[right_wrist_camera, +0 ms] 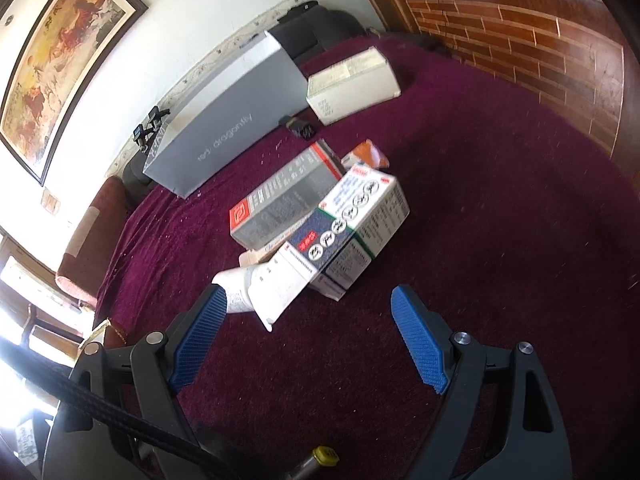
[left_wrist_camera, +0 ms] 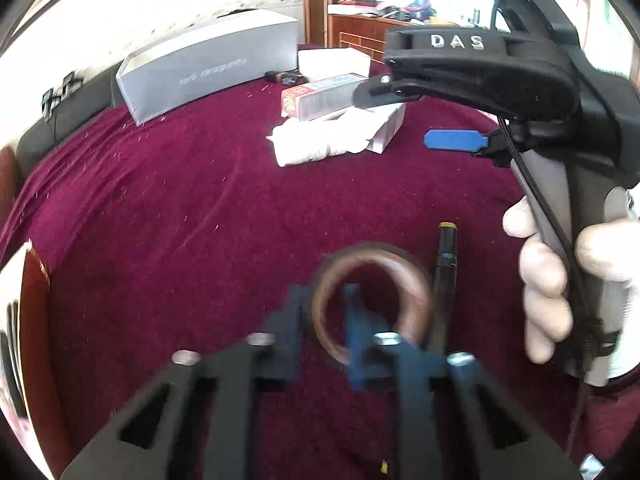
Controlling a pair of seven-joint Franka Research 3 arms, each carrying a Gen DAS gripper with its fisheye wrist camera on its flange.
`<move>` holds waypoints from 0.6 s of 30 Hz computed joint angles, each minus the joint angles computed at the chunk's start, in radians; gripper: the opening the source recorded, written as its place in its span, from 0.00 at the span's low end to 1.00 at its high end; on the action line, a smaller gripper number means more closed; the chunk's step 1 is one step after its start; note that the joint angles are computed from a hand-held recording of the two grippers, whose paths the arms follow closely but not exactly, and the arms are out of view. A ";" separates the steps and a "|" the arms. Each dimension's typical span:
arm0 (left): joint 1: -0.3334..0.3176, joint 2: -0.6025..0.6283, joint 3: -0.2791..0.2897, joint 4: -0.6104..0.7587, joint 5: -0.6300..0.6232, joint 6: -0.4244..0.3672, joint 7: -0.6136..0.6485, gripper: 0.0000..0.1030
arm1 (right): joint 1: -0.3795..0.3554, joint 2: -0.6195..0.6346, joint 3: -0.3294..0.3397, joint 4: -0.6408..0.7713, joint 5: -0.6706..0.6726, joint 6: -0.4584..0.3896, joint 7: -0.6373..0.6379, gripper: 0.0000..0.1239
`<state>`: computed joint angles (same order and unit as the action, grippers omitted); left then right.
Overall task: Organize objects
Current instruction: 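Grasp the black tape roll with the left gripper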
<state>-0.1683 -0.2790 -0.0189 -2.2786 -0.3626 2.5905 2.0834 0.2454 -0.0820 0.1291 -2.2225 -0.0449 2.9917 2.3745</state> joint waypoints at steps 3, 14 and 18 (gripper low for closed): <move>0.003 -0.042 0.025 -0.018 -0.055 -0.001 0.000 0.05 | -0.041 -0.004 0.027 0.006 -0.158 -0.014 0.119 0.68; 0.032 -0.223 0.114 -0.126 -0.055 0.084 -0.074 0.05 | -0.037 0.016 0.016 0.045 -0.368 -0.111 0.282 0.68; 0.012 -0.292 0.188 -0.161 -0.075 0.080 -0.071 0.05 | -0.044 0.001 0.022 0.052 -0.549 -0.147 0.436 0.68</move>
<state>-0.1567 -0.5714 0.1691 -2.4397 -0.4373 2.6702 2.0121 0.2015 -0.0806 0.1515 -2.1706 -0.5938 2.8443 2.8103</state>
